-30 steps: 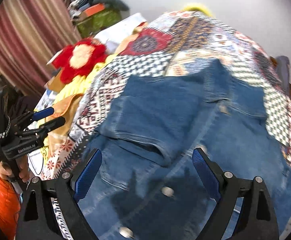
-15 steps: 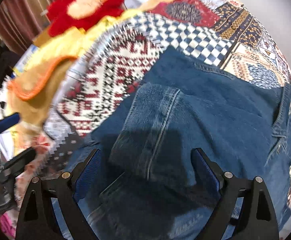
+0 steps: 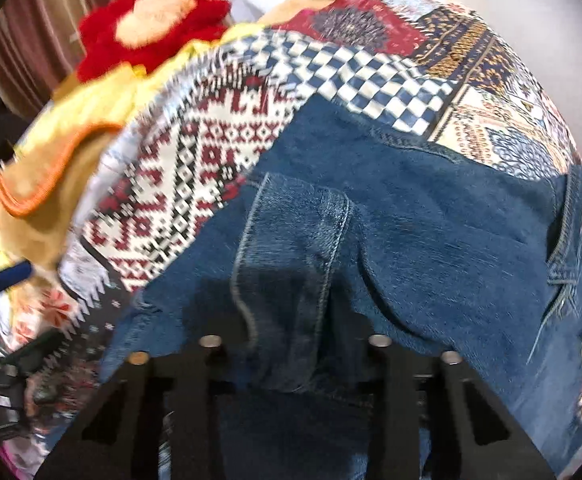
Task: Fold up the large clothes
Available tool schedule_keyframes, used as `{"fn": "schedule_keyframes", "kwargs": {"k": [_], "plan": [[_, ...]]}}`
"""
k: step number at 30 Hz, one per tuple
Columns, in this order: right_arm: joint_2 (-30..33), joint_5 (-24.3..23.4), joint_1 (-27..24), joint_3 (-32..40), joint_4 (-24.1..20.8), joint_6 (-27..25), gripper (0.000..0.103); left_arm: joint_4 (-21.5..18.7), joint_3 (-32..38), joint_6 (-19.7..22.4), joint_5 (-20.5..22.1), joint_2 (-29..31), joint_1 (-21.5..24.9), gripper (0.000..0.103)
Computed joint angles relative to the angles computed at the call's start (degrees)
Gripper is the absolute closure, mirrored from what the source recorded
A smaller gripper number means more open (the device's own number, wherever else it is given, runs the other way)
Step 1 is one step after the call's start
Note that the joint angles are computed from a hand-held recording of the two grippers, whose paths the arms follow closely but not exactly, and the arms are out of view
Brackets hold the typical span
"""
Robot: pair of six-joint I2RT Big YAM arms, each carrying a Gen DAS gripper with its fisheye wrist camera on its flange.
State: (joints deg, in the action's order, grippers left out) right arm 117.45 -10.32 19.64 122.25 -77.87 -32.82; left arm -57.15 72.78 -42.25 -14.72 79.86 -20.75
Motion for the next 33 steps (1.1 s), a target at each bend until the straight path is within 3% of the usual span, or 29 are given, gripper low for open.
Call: {"fn": "schedule_keyframes", "kwargs": {"k": [2, 7, 17, 23, 28, 33], "plan": [[-0.75, -0.98, -0.3, 0.24, 0.4, 0.58, 0.085, -0.5, 0.78, 0.15, -0.42, 0.33, -0.42, 0.036], [-3.43, -3.9, -2.57, 0.25, 2.18, 0.68, 0.087, -1.69, 3.27, 0.95, -1.86, 1.17, -1.48, 0.036], [-2.61, -10.71, -13.32, 11.4, 0.2, 3.82, 0.088, -3.03, 11.52, 3.24, -3.28, 6.39, -3.66, 0.036], [1.44, -11.92, -20.08, 18.78, -4.04, 5.12, 0.088, -5.21, 21.74, 6.35, -2.7, 14.05, -4.75, 0.036], [9.27, -14.66, -25.49, 29.75, -13.48, 6.91, 0.091, -6.47, 31.31, 8.56, -1.07, 20.74, -6.2, 0.036], [9.94, -14.17, -28.67, 26.13, -14.53, 6.59, 0.093, -9.08, 39.64, 10.37, 0.63, 27.01, -7.21, 0.036]]}}
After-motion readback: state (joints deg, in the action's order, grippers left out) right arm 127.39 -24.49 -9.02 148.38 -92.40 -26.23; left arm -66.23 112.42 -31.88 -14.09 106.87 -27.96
